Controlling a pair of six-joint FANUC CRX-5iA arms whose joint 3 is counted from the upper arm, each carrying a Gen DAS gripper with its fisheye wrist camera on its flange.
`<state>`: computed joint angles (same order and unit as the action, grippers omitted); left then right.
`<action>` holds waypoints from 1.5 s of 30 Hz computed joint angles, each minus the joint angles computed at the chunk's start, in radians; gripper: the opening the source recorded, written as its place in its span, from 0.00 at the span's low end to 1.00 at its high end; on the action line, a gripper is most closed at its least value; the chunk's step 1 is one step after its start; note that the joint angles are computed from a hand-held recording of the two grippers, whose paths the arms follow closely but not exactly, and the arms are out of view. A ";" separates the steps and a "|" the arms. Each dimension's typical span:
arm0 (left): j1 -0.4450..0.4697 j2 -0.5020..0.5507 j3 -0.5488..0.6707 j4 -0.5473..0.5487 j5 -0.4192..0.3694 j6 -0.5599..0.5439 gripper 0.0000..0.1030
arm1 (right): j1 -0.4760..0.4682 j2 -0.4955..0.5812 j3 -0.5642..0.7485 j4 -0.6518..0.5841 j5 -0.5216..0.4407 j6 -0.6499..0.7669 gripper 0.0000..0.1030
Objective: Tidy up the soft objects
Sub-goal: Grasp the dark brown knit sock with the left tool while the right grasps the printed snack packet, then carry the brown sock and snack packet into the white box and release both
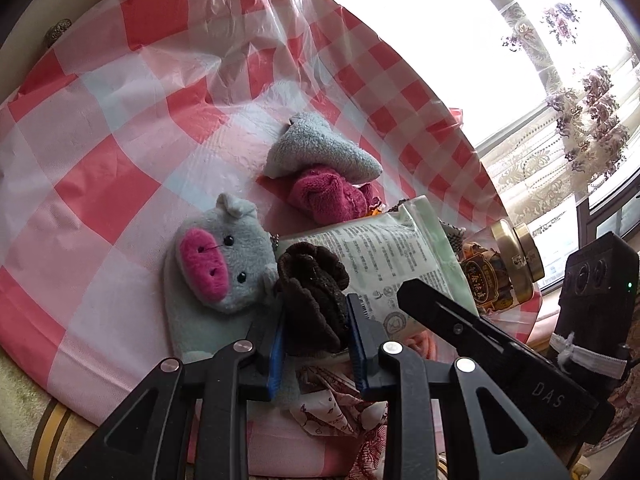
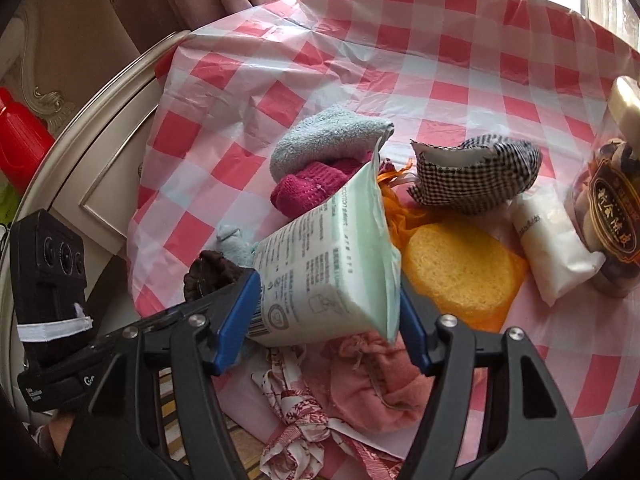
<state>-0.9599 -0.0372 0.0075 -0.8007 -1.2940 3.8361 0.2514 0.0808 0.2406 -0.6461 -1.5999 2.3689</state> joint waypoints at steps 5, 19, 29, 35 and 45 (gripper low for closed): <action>0.024 -0.009 -0.021 0.031 0.044 -0.019 0.27 | -0.012 0.019 0.015 -0.002 0.002 -0.048 0.47; -0.043 0.031 0.056 -0.054 -0.083 -0.047 0.25 | -0.093 -0.061 -0.016 -0.079 0.046 0.056 0.36; -0.103 0.075 0.144 -0.109 -0.200 -0.090 0.24 | -0.238 -0.053 0.053 -0.162 -0.032 0.044 0.36; -0.121 0.115 0.215 -0.110 -0.201 -0.147 0.24 | -0.350 -0.028 0.106 -0.184 -0.094 0.049 0.36; -0.119 0.195 0.325 -0.070 -0.126 -0.236 0.24 | -0.520 0.054 0.218 -0.197 -0.170 0.067 0.36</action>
